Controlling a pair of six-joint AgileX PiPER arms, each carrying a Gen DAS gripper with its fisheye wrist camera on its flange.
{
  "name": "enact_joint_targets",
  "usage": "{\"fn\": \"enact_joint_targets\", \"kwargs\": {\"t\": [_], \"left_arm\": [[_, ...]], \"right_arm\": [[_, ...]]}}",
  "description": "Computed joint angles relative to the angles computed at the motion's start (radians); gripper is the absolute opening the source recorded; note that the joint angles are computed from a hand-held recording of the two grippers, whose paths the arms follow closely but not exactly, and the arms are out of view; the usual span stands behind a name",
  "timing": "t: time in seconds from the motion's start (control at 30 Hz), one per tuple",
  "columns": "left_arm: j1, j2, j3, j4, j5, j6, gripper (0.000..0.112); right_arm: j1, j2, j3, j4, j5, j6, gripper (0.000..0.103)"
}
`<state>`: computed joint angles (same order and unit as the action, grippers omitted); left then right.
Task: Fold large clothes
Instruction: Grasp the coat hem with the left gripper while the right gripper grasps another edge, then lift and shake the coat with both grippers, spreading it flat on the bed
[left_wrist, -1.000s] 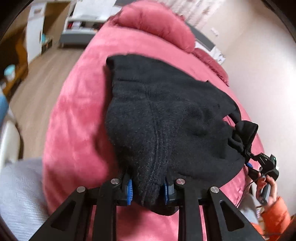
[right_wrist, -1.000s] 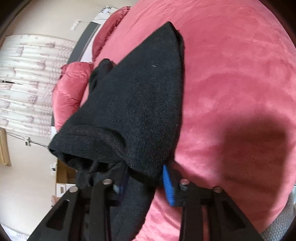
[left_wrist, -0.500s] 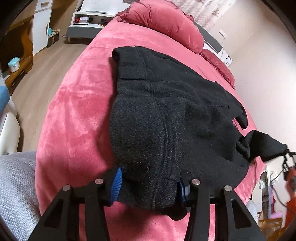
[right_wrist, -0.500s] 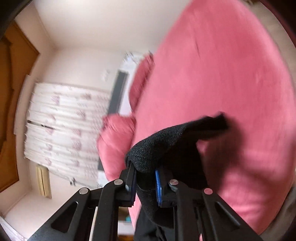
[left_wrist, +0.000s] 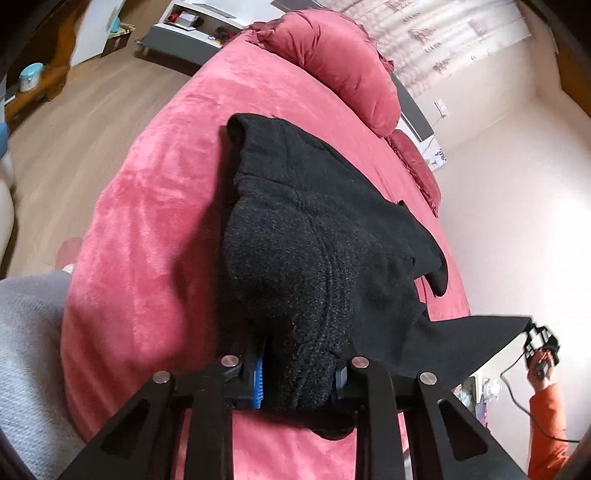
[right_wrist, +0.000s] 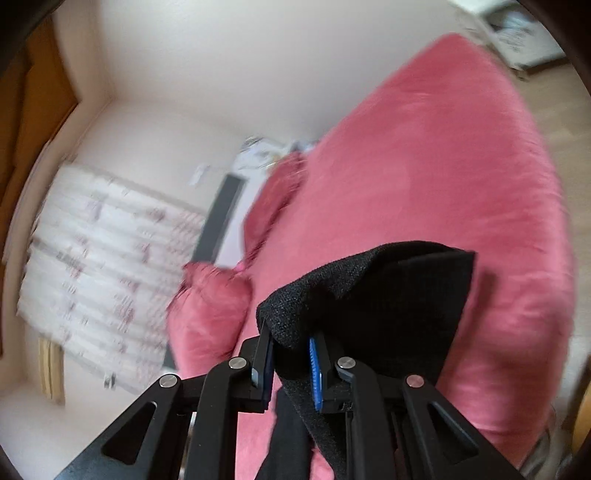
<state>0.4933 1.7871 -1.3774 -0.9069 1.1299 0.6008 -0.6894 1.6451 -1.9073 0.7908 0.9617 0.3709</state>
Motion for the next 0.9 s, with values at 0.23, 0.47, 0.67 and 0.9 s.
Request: {"fn": "enact_joint_targets", "kwargs": {"t": [0.23, 0.47, 0.67, 0.9], "left_arm": [[0.016, -0.029, 0.009, 0.100, 0.028, 0.007, 0.025], [-0.070, 0.013, -0.025, 0.264, 0.013, -0.103, 0.039], [-0.055, 0.018, -0.015, 0.234, 0.011, -0.089, 0.045], [-0.083, -0.015, 0.026, 0.253, -0.041, -0.081, 0.051]], "right_arm": [[-0.059, 0.034, -0.091, 0.096, 0.020, -0.170, 0.015], [-0.182, 0.026, 0.250, -0.414, 0.173, 0.082, 0.038], [-0.246, -0.171, 0.642, -0.340, -0.038, 0.109, 0.044], [0.216, -0.224, 0.622, -0.517, -0.109, 0.134, 0.046]]}}
